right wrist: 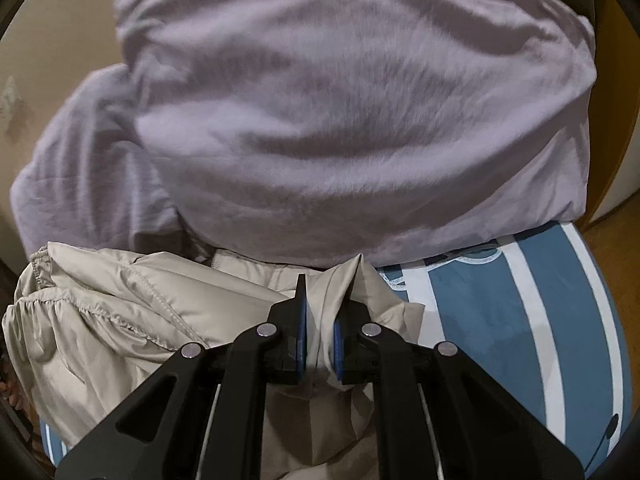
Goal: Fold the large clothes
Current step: 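Lift the hem with both tools, fold it toward the collar, and open both, then pinch the folded hem edge with the right tool and tug it toward the collar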
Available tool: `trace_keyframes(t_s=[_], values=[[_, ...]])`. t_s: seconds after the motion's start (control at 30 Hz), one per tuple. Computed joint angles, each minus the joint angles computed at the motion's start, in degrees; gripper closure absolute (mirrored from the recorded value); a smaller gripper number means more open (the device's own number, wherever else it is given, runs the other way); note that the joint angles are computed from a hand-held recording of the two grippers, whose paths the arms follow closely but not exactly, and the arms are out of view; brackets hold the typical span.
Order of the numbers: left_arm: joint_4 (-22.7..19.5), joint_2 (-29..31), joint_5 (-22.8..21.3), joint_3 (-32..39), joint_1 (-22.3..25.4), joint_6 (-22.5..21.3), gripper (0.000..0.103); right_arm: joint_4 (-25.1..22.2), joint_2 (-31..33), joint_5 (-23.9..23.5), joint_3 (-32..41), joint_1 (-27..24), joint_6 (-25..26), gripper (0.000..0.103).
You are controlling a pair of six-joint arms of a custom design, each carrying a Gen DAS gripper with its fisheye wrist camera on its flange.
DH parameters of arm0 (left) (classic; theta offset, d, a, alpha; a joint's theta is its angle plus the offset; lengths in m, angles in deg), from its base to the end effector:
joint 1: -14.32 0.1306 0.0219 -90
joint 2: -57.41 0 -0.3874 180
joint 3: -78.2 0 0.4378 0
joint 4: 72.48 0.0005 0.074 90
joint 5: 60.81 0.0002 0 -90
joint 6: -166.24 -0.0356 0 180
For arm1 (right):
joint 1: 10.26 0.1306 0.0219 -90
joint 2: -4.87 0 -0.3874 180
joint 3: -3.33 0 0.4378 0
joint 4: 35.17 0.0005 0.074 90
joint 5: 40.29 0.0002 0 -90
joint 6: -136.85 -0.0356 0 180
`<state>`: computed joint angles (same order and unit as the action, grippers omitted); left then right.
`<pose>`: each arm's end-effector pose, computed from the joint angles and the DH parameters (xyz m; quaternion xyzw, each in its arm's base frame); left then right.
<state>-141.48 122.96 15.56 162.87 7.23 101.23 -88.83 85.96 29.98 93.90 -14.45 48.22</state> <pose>0.3434 -0.0348 0.5435 -0.1853 0.9150 0.0130 0.3581 0.4703 -0.0229 0.5104 -0.0443 0.9089 0.1390 0.3907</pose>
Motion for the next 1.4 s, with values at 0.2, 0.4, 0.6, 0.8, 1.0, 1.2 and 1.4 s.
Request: trace_keyframes(t_s=[0.2,0.4,0.6,0.8,1.0,1.2,1.4], values=[[2.0,4.9,2.5,-0.7,2.4,0.8,0.082,-0.6,5.6,2.9,2.3,1.4,-3.3,0.092],[4.5,8.1,4.2,-1.8,3.7,2.3,0.075,-2.9,8.4,-1.0,3.9,0.2,-6.2,0.083],[4.7,8.3,7.8,-1.1,5.2,2.7,0.057,-4.1,7.3,-4.4,4.8,-2.3,-8.7,0.054],[4.9,6.1,0.8,-0.1,3.6,1.0,0.014,-2.9,3.3,-3.2,4.3,-2.4,-7.5,0.041],[3.4,5.1,0.8,0.6,1.0,1.4,0.014,-6.1,2.7,-2.8,5.1,3.3,-3.0,0.041],[4.5,5.5,0.5,1.7,-6.0,2.5,0.014,-9.0,3.3,0.2,4.0,10.1,0.7,0.041],[5.9,6.7,-1.9,2.0,-12.1,0.9,0.014,-9.3,4.8,7.3,2.0,14.8,4.0,0.072]])
